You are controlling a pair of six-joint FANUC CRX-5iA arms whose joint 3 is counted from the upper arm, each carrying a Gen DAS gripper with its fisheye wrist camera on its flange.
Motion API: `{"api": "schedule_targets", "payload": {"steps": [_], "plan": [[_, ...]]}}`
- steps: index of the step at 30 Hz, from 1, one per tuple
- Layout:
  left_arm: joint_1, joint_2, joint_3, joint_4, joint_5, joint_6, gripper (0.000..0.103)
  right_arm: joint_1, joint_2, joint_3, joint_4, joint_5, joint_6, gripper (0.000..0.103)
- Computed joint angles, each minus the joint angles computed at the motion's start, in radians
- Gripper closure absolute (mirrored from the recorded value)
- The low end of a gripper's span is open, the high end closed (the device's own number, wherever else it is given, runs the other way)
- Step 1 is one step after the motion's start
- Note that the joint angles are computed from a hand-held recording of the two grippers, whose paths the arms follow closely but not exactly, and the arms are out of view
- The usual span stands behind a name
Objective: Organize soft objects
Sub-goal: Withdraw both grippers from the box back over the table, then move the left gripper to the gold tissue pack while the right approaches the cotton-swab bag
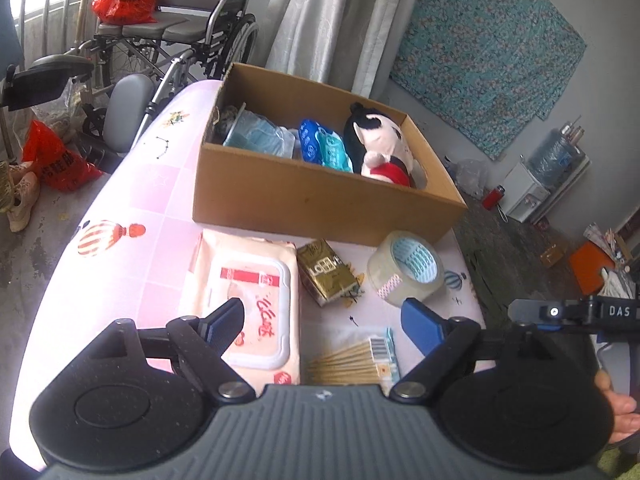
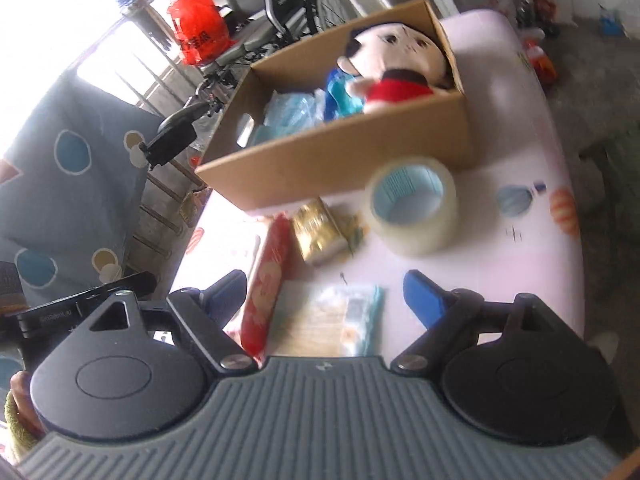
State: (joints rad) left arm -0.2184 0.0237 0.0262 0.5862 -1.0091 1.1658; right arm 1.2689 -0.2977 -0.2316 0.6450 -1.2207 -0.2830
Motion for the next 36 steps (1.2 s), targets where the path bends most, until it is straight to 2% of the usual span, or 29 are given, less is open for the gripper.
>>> {"api": "schedule_targets", "payload": {"steps": [3, 6, 11, 16, 18, 25, 30, 36], "plan": [[-0.012, -0.018, -0.030, -0.008, -0.039, -0.043, 0.016, 0.081, -0.013, -0.073, 0.009, -0.019, -0.164, 0.018], [-0.040, -0.024, -0.031, -0.057, -0.054, -0.069, 0.016, 0.122, 0.011, -0.096, -0.002, -0.028, -0.206, 0.018], [-0.082, 0.013, 0.019, -0.124, -0.036, -0.041, 0.017, 0.107, 0.071, -0.079, -0.038, 0.009, -0.140, 0.018], [-0.139, 0.088, 0.107, -0.238, -0.006, -0.001, 0.031, 0.062, 0.109, -0.069, -0.057, 0.054, -0.087, 0.019], [-0.157, 0.126, 0.153, -0.271, -0.018, 0.027, 0.032, 0.045, 0.118, -0.068, -0.064, 0.068, -0.070, 0.019], [-0.196, 0.325, 0.372, -0.251, -0.121, 0.174, 0.028, 0.026, 0.162, -0.048, -0.081, 0.069, 0.009, 0.019], [-0.254, 0.456, 0.576, -0.428, -0.210, 0.344, 0.028, 0.017, 0.138, -0.087, -0.070, 0.110, -0.034, 0.019], [-0.265, 0.526, 0.656, -0.475, -0.244, 0.444, 0.028, 0.023, 0.110, -0.132, -0.049, 0.137, -0.081, 0.019]]}}
